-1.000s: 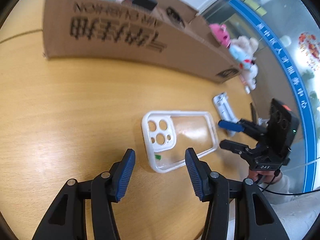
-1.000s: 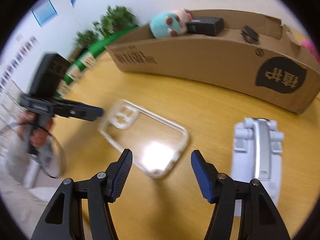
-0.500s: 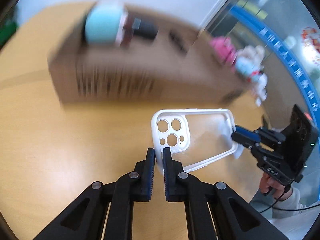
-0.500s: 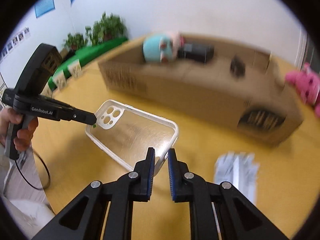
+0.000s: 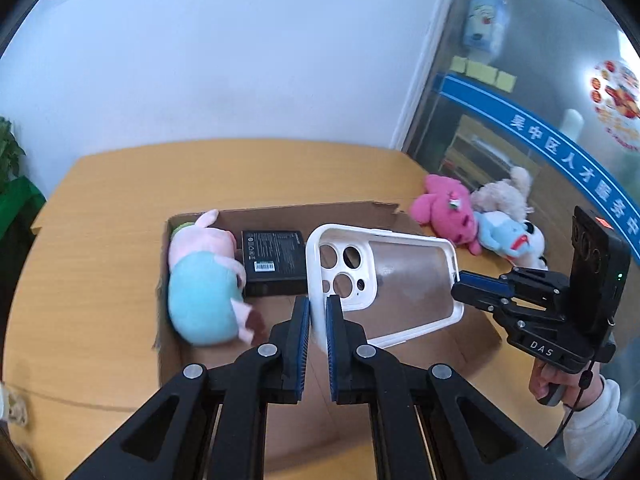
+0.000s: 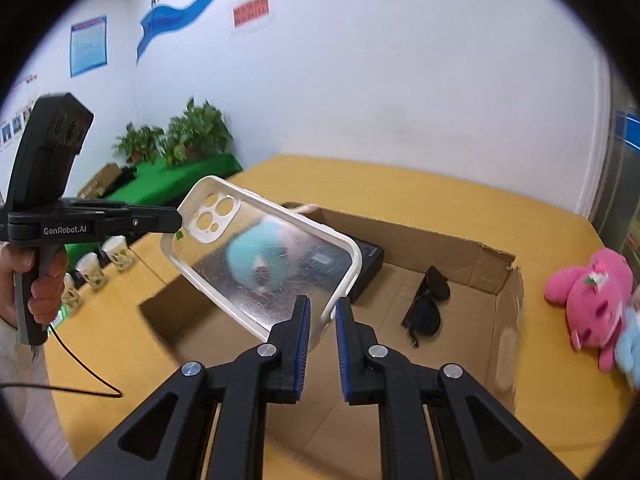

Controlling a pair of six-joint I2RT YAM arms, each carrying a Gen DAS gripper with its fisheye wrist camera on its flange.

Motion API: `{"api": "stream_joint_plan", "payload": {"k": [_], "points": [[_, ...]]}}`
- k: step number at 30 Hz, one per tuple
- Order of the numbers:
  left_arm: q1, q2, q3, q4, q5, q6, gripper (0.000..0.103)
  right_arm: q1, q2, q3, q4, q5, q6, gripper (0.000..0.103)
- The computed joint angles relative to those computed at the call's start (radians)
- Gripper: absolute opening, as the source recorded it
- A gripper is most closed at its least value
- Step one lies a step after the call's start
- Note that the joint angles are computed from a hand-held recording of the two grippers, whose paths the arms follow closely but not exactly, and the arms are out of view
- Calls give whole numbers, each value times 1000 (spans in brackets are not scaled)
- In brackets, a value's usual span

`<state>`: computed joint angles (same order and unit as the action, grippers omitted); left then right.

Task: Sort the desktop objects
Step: 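Carry the phone case with the left gripper over the cardboard box, then open the left gripper to drop the phone case into the box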

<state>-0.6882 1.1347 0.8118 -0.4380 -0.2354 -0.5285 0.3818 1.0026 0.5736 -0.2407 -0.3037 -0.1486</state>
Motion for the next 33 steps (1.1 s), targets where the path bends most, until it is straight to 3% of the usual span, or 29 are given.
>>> {"api": "stream_joint_plan", "payload": {"k": [6, 13, 22, 27, 29, 31, 33], "points": [[207, 364, 126, 98, 227, 73, 4, -84, 454, 218, -9, -66, -92, 12], [270, 667, 246, 87, 318, 66, 4, -121, 770, 404, -87, -80, -115, 12], [228, 882, 435, -105, 259, 77, 5, -105, 998, 548, -154, -42, -104, 13], [221, 882, 417, -95, 239, 49, 6, -95, 1009, 533, -124, -31, -76, 13], [212, 859, 396, -85, 223, 48, 7, -96, 1002, 520, -111, -41, -70, 22], [194, 816, 366, -82, 179, 41, 12, -94, 975, 494, -93, -23, -59, 57], [186, 735, 304, -52, 157, 30, 12, -86, 883, 417, -45, 16, -44, 60]]}}
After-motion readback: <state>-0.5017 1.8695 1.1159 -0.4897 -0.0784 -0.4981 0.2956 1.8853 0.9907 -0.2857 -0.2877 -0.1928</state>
